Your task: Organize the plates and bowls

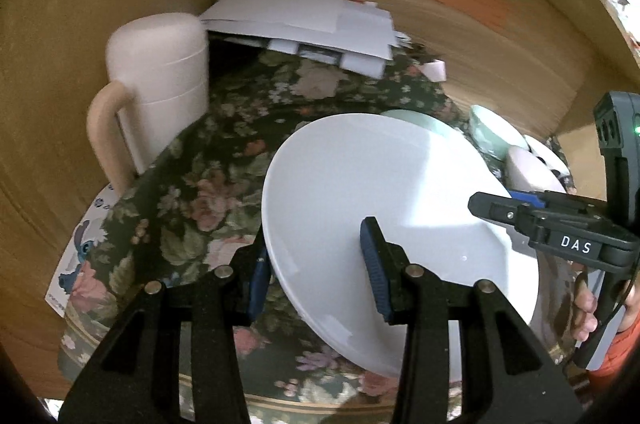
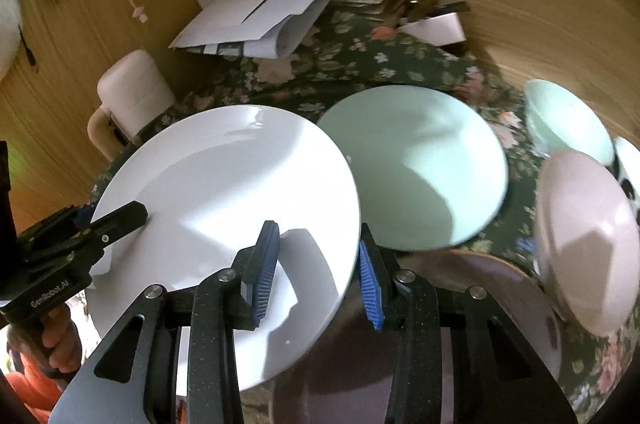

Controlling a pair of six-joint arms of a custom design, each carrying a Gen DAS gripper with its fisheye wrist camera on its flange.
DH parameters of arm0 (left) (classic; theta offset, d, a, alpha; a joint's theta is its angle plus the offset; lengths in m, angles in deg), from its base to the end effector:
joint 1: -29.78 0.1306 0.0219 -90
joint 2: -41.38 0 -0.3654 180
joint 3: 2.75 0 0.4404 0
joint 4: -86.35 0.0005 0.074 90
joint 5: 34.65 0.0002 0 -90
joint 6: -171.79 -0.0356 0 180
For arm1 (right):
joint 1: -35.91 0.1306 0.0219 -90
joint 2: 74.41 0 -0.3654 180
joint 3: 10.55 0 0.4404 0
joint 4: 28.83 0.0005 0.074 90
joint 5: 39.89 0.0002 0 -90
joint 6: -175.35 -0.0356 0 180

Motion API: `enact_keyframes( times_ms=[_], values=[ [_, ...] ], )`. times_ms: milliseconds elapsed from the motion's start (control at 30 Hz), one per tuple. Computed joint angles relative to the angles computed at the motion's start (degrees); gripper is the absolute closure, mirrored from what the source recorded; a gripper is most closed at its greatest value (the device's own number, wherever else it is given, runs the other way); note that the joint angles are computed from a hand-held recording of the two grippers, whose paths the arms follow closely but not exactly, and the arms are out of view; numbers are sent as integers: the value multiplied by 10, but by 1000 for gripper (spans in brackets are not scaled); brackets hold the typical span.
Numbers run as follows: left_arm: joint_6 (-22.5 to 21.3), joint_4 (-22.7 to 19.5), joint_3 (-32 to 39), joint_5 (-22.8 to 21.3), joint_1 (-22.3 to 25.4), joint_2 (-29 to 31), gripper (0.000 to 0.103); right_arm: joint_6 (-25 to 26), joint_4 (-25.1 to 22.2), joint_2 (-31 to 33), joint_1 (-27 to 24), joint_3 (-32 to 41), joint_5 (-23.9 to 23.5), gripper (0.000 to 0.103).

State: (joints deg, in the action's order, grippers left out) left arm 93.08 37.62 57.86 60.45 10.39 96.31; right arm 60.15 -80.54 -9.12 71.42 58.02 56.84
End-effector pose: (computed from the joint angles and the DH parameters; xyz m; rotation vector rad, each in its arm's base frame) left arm 0.3101 -0.1130 0.3984 0.2111 2.3386 -0.3706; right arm 0.3131 0.2176 0.4058 -0.1648 2.4320 0.3438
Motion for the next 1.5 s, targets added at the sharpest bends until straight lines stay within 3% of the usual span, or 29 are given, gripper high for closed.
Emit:
enact_keyframes(
  times_ms=[700, 1500],
  values=[
    [29, 11, 10, -11, -133, 12, 60, -60, -47, -160, -25, -93, 58, 68],
    [61, 1, 6, -36, -210, 51, 60, -82, -80, -235, -83, -168, 0, 68]
  ],
)
